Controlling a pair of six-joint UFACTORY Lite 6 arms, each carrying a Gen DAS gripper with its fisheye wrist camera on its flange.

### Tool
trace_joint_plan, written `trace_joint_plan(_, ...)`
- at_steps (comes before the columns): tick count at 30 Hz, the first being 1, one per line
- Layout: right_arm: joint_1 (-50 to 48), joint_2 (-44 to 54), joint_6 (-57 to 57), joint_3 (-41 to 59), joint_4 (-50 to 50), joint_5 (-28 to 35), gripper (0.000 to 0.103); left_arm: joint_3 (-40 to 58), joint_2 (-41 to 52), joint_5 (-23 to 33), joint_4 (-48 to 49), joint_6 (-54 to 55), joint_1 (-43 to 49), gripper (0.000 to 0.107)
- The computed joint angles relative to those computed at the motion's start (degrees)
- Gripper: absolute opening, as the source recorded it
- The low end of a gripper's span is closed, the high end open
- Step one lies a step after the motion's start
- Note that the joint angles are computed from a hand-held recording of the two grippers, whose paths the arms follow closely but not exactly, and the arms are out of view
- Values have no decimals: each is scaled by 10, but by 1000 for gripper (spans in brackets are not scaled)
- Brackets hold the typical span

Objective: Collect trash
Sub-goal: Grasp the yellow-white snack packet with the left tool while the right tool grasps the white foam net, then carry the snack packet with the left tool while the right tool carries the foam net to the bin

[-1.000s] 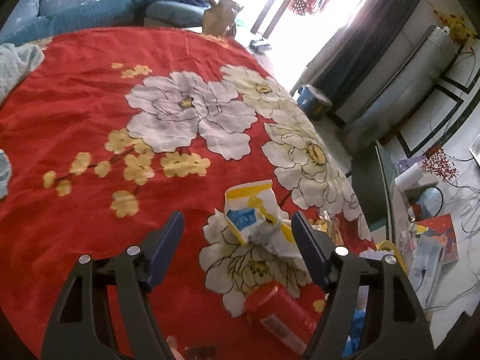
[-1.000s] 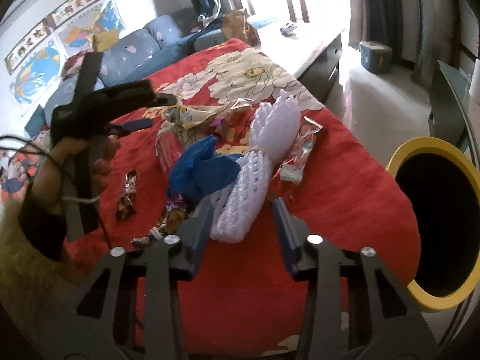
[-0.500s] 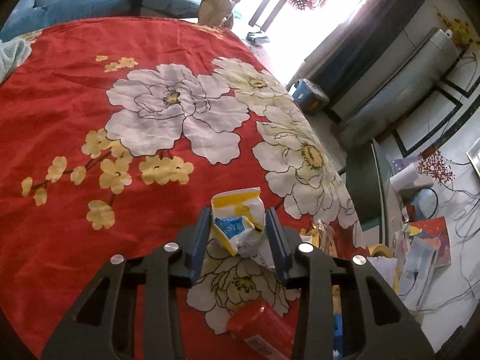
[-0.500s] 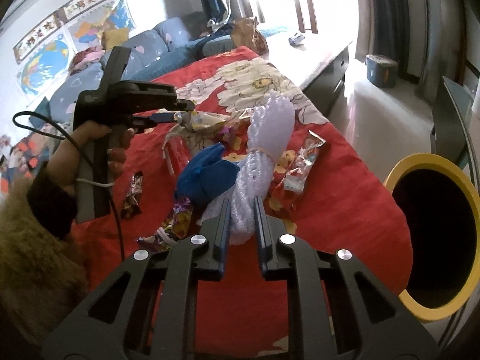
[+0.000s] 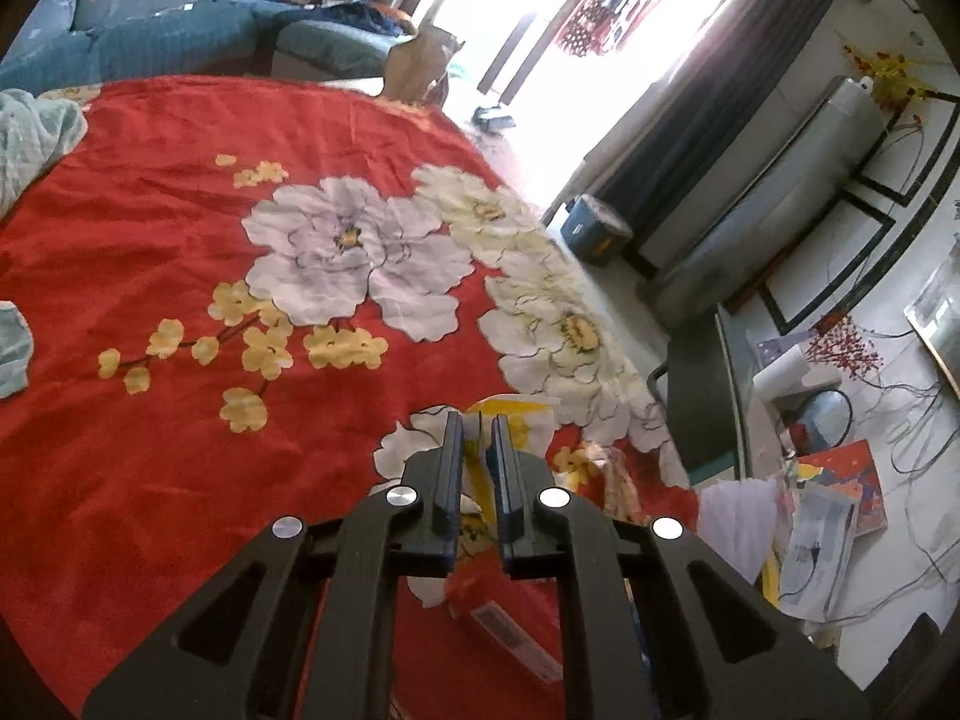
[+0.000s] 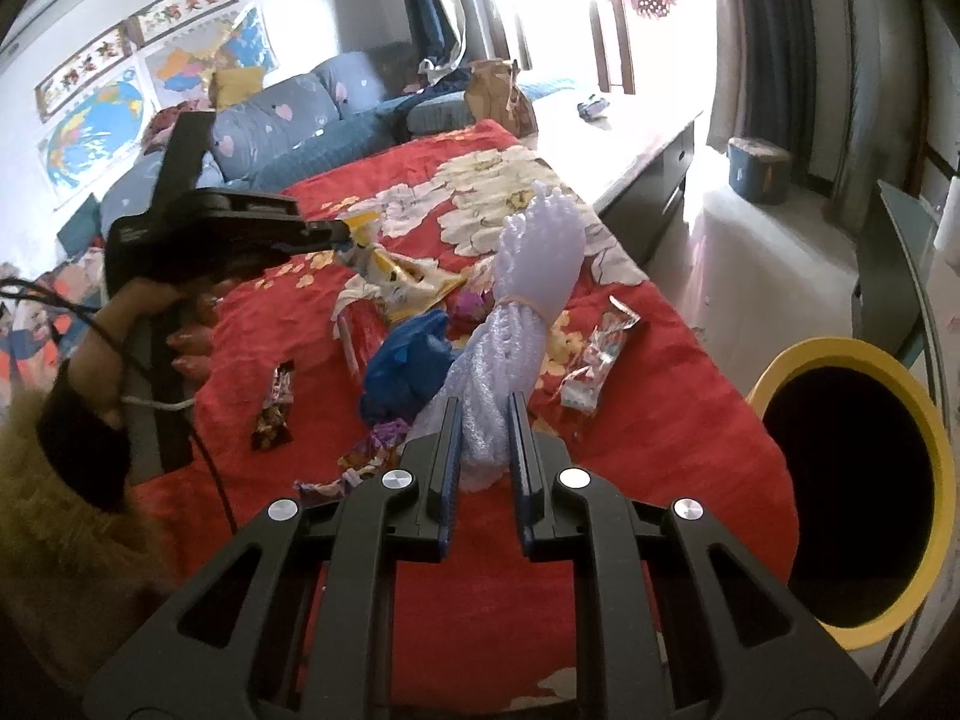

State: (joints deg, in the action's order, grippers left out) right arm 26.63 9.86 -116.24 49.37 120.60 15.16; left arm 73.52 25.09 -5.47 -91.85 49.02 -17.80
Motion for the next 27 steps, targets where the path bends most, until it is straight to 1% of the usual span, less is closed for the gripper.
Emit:
trace_joint_plan(1, 0, -4, -6, -1, 6, -1, 10, -11, -15, -6, 50, -50, -6, 8)
trace_joint_plan(2, 2, -8, -25, -7, 25, -1, 10, -19, -29, -13, 76, -75, -12, 8)
trace_joint_plan(4, -1, -14, -46, -9, 44, 1, 10, -31, -51, -23, 104, -97, -21, 8)
trace_joint_plan(10, -11, -31, -48, -14, 47, 2, 10, -39, -105, -48, 70, -50, -60, 8)
trace_joint_plan(14, -23, -43, -38, -14, 34, 5, 10, -26, -122, -65, 20, 10, -90, 8)
trace_joint_plan(18, -41, -54, -17, -15, 13, 11, 10, -13, -130, -85, -14, 53, -120, 8)
trace_joint_plan(27, -82, -71, -1, -21, -9, 24, 10, 25, -113, -113, -74, 129, -171, 8)
